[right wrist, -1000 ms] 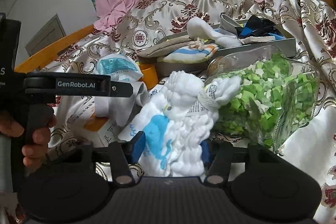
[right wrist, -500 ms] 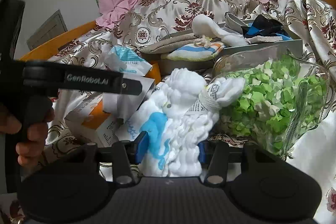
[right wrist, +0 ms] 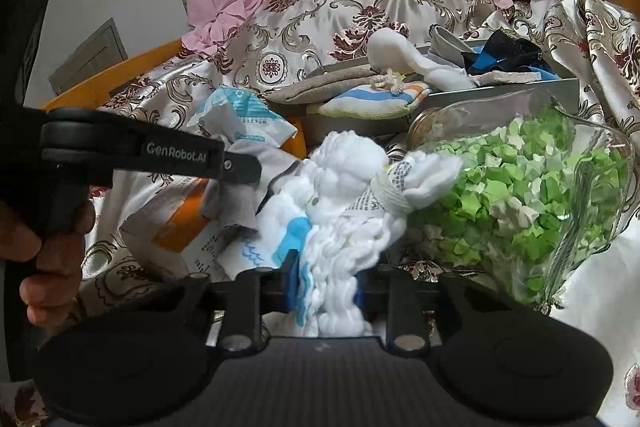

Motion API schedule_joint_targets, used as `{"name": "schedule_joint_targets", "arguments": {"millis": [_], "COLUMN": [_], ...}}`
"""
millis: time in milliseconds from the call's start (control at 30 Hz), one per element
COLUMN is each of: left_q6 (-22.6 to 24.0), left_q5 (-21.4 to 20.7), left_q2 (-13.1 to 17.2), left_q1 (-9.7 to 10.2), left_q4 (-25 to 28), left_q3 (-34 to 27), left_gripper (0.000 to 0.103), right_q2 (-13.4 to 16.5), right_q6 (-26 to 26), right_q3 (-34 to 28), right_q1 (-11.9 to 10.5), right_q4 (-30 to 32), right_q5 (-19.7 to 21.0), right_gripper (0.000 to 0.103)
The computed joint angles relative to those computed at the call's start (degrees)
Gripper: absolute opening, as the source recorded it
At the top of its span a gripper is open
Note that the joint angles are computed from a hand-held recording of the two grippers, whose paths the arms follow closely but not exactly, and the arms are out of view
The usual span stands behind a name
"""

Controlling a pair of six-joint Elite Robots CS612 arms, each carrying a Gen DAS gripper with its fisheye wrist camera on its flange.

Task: Organize soft objects
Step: 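Grasp the grey sock with the left tool while the right tool grasps the white towel, then carry the grey sock and white towel in both tools over the cartoon tray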

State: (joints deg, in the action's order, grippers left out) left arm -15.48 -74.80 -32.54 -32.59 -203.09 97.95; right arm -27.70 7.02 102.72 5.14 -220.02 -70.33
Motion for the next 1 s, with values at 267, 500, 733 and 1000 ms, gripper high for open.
{"name": "schedule_joint_targets", "arguments": {"millis": [267, 500, 733, 1000], "left_q6": [-4.3, -7.7, -10.9, -12.7], "left_q5": [-0.2, 0.1, -0.5, 0.4], "left_q2": [-1.9, -4.1, -6.6, -8.7], "left_q1": [-0.89, -2.48, -3.84, -5.53], "left_q4": [0.1, -0.3, -1.3, -2.0], "left_q3": [3.3, 7.4, 11.3, 15.1], "left_gripper": [0.008, 0.007, 0.006, 0.006], "right_q2": [-1.5, -3.5, -5.3, -6.9], "right_q6": [-2.8, -3.7, -4.7, -3.5], "right_q3": [1.8, 5.2, 8.6, 12.0], "right_q1": [0.1, -0.9, -1.8, -3.1], "right_q4": [0.4, -1.3, -4.2, -6.2], "right_q5": [-1.5, -1.6, -1.3, -0.3], "right_gripper": [0.017, 0.017, 0.017, 0.016]}}
